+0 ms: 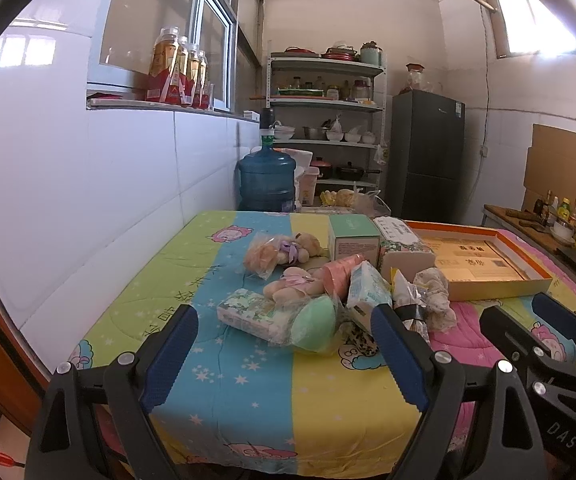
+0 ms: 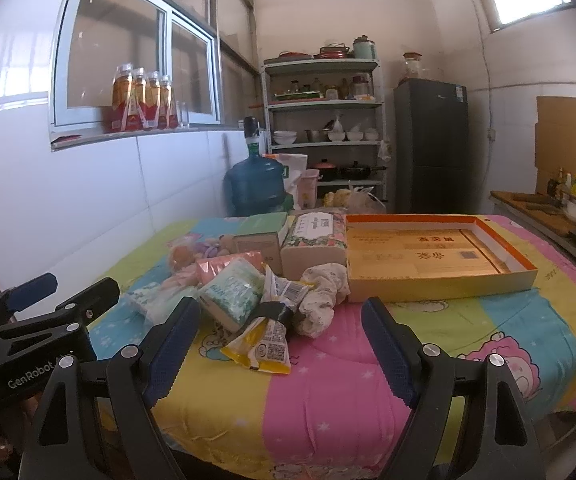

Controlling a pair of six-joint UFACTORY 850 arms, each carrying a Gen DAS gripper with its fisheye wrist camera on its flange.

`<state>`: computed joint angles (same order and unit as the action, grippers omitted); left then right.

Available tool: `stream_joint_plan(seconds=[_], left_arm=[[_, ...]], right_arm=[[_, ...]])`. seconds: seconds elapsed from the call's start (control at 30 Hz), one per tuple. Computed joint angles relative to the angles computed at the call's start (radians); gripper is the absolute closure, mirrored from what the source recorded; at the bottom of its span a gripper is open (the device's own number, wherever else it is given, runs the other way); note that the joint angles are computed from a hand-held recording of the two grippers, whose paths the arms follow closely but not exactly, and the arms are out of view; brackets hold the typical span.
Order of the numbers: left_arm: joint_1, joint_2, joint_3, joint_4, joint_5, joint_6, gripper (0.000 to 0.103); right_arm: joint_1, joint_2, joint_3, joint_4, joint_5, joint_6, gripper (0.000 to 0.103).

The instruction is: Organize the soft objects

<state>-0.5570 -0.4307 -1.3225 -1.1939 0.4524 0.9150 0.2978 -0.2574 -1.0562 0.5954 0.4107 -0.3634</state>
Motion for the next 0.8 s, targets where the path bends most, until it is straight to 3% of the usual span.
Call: stream_joint_plan(seconds=[0.8], left_arm=[[-0.004, -0.014, -0.015, -0.033, -0.002, 0.040, 0.014]], right_arm=[[-0.007, 0.000, 0.000, -0.019, -0.008, 0.029, 0.019]])
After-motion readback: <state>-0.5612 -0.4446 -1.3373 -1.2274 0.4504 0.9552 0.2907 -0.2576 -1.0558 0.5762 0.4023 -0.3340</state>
